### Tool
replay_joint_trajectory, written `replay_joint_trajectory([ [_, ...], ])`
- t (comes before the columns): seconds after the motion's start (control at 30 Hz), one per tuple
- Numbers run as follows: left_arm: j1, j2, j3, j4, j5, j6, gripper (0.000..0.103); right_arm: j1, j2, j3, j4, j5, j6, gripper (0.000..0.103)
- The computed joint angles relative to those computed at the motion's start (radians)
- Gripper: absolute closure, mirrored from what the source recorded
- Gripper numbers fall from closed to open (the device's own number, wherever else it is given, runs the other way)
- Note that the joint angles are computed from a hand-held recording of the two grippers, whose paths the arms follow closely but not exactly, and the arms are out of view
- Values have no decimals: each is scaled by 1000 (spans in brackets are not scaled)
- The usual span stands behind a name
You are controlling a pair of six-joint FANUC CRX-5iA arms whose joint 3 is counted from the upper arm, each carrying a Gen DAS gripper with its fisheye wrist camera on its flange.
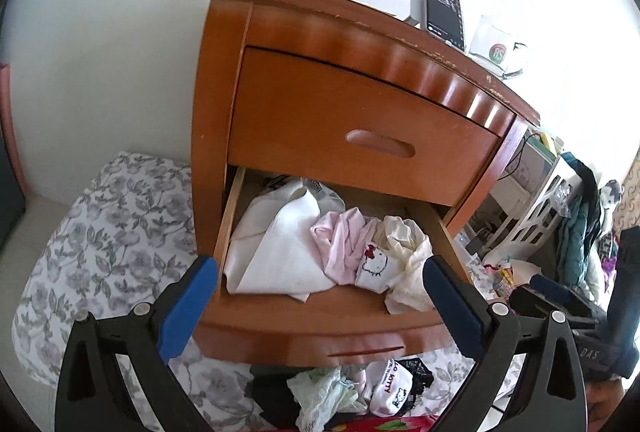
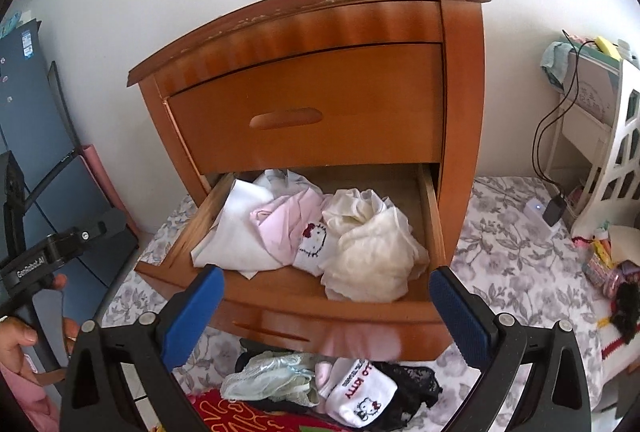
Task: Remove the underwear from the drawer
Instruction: 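Move both grippers back into the drawer toward the remaining clothes, then grasp the cream lace cloth with the right gripper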
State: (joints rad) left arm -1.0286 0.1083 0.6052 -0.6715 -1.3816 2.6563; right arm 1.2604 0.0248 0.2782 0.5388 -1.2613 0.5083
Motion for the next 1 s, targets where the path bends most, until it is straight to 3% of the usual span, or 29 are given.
replay_joint_trajectory([
  [0.5,169,125,105,256,-45,-166,1,-165,115,171,-220,-68,170,0],
  [0.7,231,143,94,357,-21,-185,1,-247,180,262,-327,-107,218,1],
  [1.0,289,212,132,470,-31,-231,1,-299,316,429,-436,-232,303,13],
])
